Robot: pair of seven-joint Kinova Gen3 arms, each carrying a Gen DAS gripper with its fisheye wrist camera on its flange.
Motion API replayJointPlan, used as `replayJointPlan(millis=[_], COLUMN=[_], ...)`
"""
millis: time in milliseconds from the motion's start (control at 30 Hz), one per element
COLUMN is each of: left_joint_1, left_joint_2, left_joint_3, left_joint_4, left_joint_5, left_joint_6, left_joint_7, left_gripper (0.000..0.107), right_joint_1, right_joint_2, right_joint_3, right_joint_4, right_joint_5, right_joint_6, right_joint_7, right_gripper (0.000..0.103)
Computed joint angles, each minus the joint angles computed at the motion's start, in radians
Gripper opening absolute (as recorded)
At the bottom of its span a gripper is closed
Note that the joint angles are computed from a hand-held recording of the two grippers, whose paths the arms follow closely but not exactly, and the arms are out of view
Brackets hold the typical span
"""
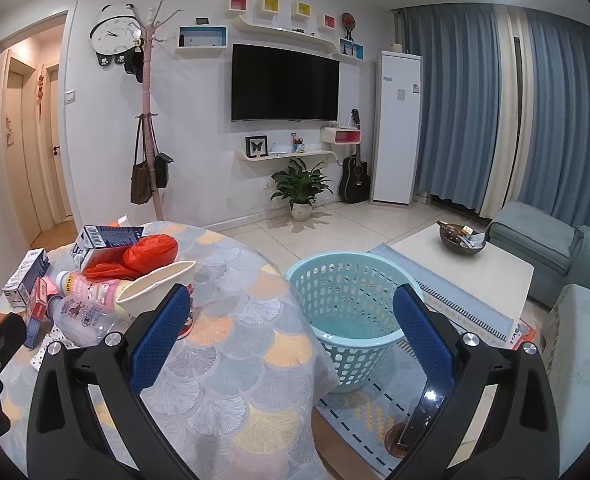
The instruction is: Collect trash
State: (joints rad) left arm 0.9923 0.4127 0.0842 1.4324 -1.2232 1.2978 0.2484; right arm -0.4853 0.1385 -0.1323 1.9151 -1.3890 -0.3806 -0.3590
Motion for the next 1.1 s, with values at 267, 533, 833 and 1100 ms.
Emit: replayJointPlan(millis=[267,533,833,1100], left_joint_1=[0.002,0.000,-0.008,-0.023], left_joint_2=[-0.004,-0.011,-0.018,-0.037], left_joint_3=[0.002,0.002,0.012,0.014], left_joint_4=[-0.001,0.009,0.018,0.052], left_joint_5=[-0.003,-0.010,-0.012,0.004], left_joint_6=[0.007,0.010,0.015,0.020], left_joint_7=[0.002,0.019,0.028,0.036], left_gripper=[0.096,0.096,0.096,0.096], right_joint_1=[-0.012,-0.004,-0.013,-0.030], right_joint_2=[-0.002,-0.005,-0.002,0.016], right_joint_3=[-0.002,0.011,0.017,-0.002], right_joint_4=[0.009,0.010,0.005,-0.011], right_joint_5=[0.028,0.050,0.050,-0.002], right_joint_6=[-0.019,0.025,0.019,-0.076], right_joint_7=[-0.020,-0.048,-0.039,-0.008], right_gripper=[0.096,0.096,0.096,0.096])
